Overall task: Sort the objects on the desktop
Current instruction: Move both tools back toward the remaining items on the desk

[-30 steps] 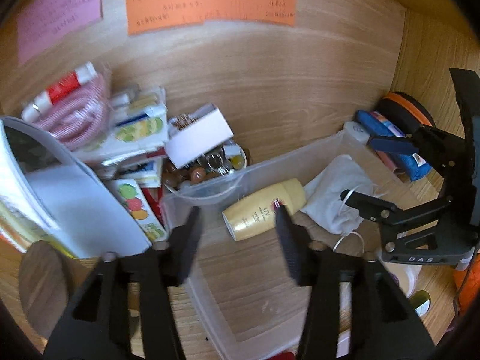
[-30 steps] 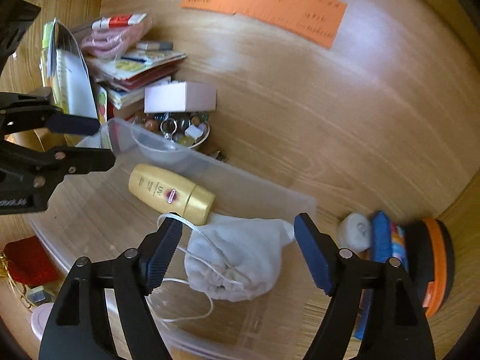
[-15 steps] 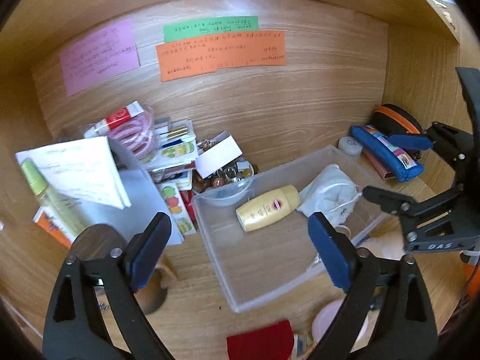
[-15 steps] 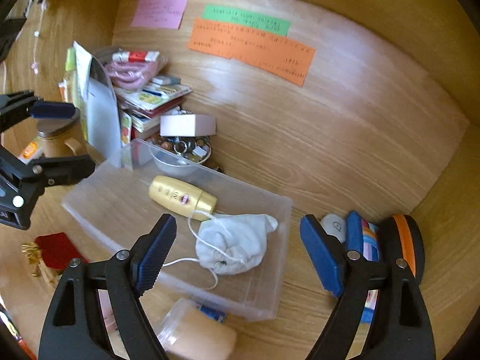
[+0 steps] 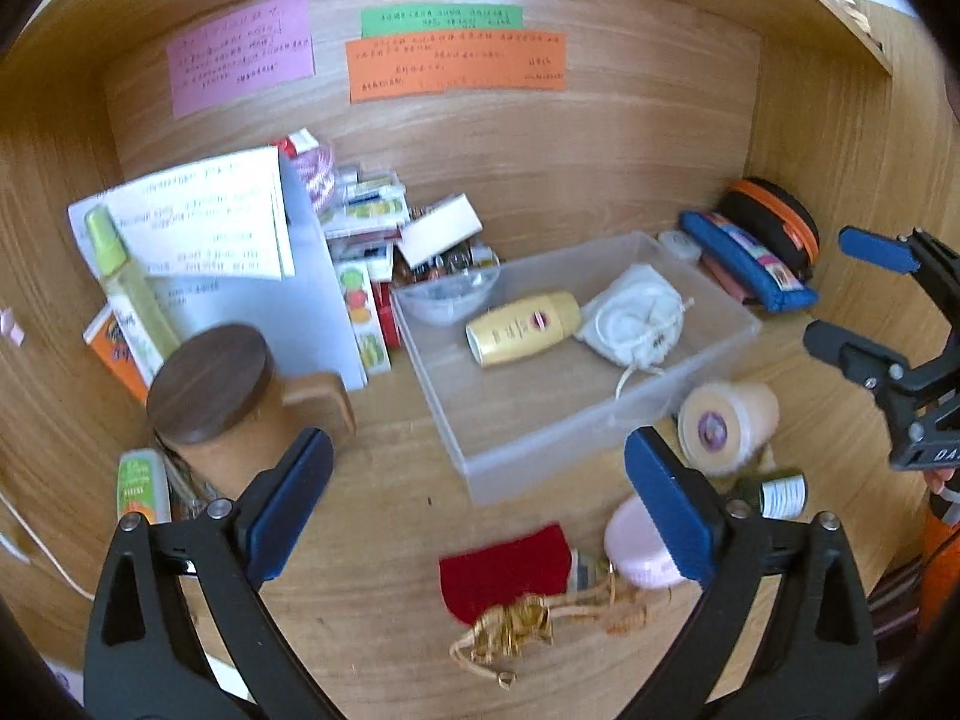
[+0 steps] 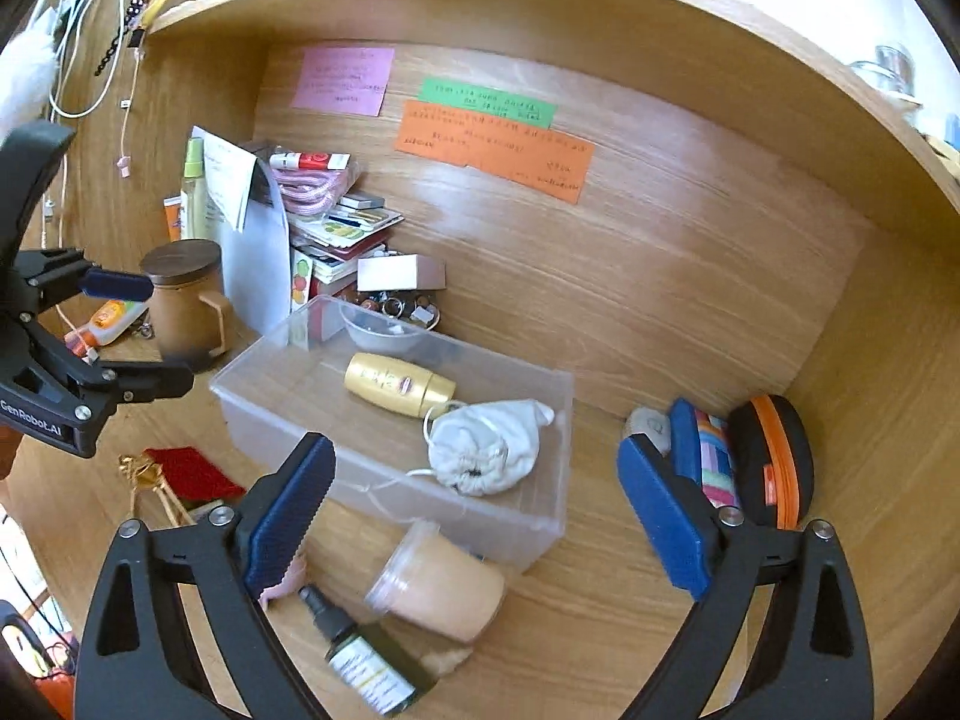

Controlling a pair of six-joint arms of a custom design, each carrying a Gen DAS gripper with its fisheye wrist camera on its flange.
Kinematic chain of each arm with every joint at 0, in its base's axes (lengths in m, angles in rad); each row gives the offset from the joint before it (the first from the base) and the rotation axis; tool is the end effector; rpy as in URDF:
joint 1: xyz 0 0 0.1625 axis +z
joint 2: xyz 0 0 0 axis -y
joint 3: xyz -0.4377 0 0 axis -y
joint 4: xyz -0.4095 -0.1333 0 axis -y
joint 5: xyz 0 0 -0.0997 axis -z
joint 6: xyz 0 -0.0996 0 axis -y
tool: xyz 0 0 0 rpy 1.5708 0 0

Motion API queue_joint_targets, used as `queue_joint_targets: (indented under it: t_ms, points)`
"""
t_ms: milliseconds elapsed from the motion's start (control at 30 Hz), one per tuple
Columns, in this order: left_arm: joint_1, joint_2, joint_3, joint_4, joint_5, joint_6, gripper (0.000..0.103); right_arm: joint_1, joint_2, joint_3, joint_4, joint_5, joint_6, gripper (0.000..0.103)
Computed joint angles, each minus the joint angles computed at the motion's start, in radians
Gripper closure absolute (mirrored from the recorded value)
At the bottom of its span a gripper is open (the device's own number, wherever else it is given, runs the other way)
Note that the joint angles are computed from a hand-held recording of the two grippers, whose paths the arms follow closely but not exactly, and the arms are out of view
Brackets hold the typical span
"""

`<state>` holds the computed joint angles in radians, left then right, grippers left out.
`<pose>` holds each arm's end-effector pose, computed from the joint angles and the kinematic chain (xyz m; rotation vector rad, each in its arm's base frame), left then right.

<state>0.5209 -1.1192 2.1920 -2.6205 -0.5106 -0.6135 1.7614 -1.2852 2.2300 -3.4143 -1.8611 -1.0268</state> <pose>-0.3112 -0.4324 0.1456 0.4990 2.1805 -0.9515 0.1976 -0.4711 0.2692 1.2199 -2.0428 0.9051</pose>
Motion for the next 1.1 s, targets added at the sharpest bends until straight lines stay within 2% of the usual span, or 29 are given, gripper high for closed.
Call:
queue_joint_targets:
  t_ms: [467, 600, 800, 1100]
  points:
    - [-0.04, -0.032, 0.111, 0.07, -0.075, -0.165, 0.004, -0.067, -0.092, 0.124, 0.027, 0.033, 0.057, 0.008]
    - [-0.029, -0.03, 0.13, 0.061, -0.114, -0.186, 0.004, -0.102, -0.117, 0.146, 0.079, 0.052, 0.088, 0.008]
    - [0.003, -0.017, 0.145, 0.034, -0.133, -0.182, 0.004, -0.149, -0.129, 0.166, 0.127, 0.048, 0.121, 0.008]
    - [0.027, 0.014, 0.15, -0.052, -0.109, -0.119, 0.005, -0.202, -0.108, 0.158, 0.208, 0.018, 0.149, 0.008]
